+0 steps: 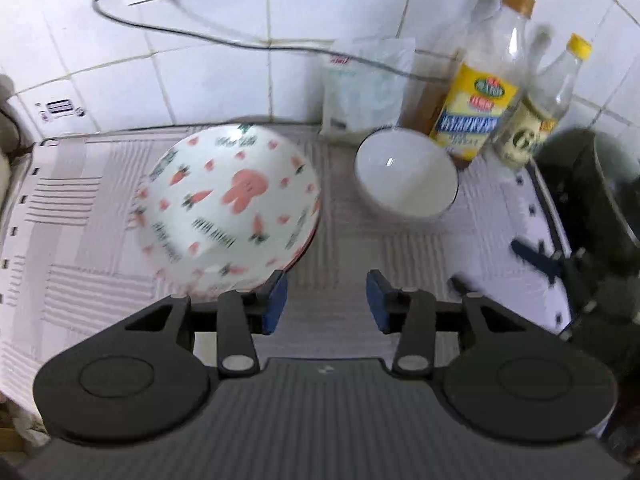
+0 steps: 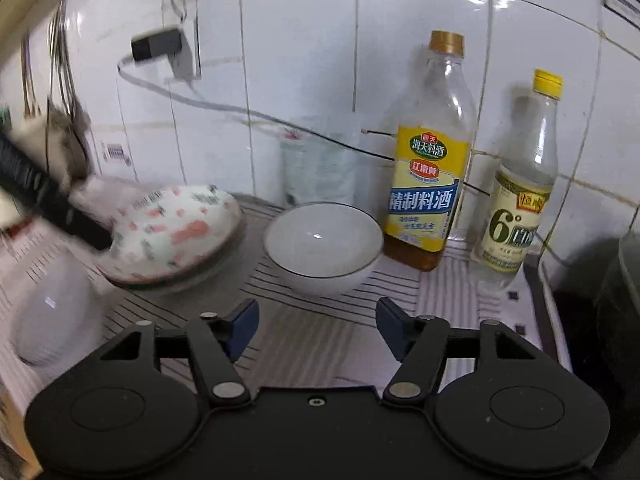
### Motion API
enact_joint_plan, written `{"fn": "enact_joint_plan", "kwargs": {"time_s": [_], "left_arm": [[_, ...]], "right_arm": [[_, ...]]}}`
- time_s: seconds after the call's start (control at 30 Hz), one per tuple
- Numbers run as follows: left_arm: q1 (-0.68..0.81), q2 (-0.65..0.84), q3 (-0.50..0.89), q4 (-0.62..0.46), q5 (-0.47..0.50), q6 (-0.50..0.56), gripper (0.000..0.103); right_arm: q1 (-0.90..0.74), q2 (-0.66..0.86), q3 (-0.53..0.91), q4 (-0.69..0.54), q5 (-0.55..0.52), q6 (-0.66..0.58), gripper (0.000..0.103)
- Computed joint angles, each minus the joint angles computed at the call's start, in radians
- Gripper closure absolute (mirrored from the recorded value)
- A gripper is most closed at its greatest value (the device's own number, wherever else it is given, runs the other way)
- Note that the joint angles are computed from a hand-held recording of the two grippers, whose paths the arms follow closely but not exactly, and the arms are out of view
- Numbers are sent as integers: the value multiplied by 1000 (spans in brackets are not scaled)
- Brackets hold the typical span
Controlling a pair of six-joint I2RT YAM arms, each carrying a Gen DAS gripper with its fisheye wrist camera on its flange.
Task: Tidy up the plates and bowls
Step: 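Grip the rim of the third white bowl near the bottles with the left tool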
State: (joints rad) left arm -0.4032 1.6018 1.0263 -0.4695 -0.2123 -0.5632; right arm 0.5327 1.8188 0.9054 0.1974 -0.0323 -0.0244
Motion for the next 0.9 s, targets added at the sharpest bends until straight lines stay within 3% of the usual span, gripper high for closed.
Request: {"fn": "enact_joint_plan", "kwargs": {"time_s": [0.17,0.3,0.5,0.73,0.83,0.9], "left_arm": [[29,158,77,98,60,-49,47],[51,279,141,168,89,-77,45],[54,468,313,127,54,-55,45],[80,607,472,77,94,-74,44],[76,643,516,65,81,-66,49],[77,666,542,55,81,-67,62]], "right_arm": [[-8,140,66,55,-28,-33,13],[3,252,142,79,-10,-15,11],[-8,372,235,122,-11,-22,9],[-15,464,324,147,-19,-74,7],[-12,490,362,131,-28,-95,7],[-11,507,393,114,-40,-108,7]]}}
